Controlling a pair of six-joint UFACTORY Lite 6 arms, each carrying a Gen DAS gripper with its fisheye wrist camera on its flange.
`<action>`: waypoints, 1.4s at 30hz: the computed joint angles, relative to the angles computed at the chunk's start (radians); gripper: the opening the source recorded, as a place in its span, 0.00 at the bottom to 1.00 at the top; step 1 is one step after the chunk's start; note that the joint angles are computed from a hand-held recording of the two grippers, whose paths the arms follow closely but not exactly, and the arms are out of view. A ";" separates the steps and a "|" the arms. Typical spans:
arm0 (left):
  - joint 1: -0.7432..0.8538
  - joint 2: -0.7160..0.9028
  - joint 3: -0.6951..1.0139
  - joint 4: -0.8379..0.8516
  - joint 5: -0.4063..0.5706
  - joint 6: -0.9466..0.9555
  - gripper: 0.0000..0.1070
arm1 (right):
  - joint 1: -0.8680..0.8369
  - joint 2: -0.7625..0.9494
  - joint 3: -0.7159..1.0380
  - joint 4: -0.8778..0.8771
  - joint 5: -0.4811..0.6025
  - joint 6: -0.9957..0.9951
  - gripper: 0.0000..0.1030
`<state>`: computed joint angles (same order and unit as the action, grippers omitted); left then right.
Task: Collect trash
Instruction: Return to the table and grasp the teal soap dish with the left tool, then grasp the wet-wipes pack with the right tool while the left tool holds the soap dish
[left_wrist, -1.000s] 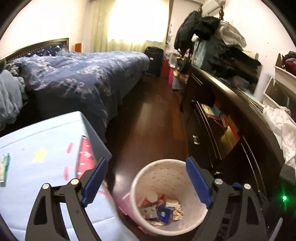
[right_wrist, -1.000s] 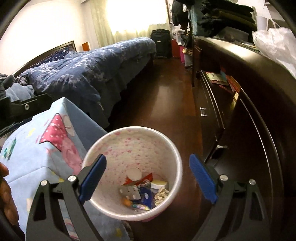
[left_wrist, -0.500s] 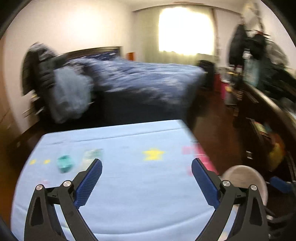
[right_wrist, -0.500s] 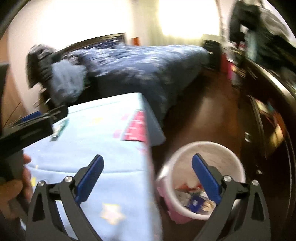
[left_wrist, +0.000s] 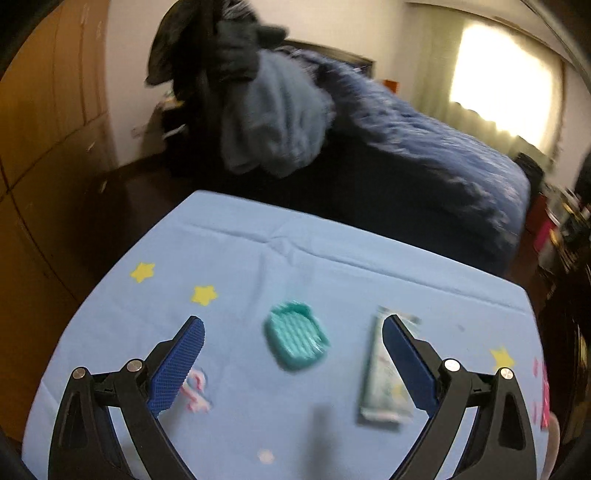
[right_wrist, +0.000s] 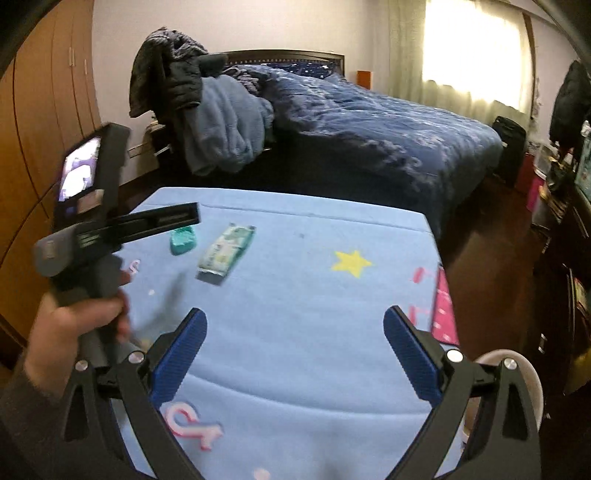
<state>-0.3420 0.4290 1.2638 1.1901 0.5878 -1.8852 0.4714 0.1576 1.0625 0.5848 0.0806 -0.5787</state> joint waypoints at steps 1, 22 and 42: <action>0.015 0.023 0.021 -0.017 -0.010 0.016 0.90 | 0.008 0.013 0.012 -0.049 -0.003 0.054 0.94; 0.087 0.180 0.166 -0.199 -0.063 0.296 0.40 | 0.020 0.406 0.387 -0.284 0.083 0.379 0.94; 0.261 -0.373 -0.395 0.109 -0.153 0.035 0.40 | 0.229 1.067 1.349 -0.798 0.472 0.945 0.78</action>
<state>-0.0812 0.0558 0.8689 1.2987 0.4353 -1.8507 0.7000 1.2244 2.4114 -0.2136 0.5530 0.3659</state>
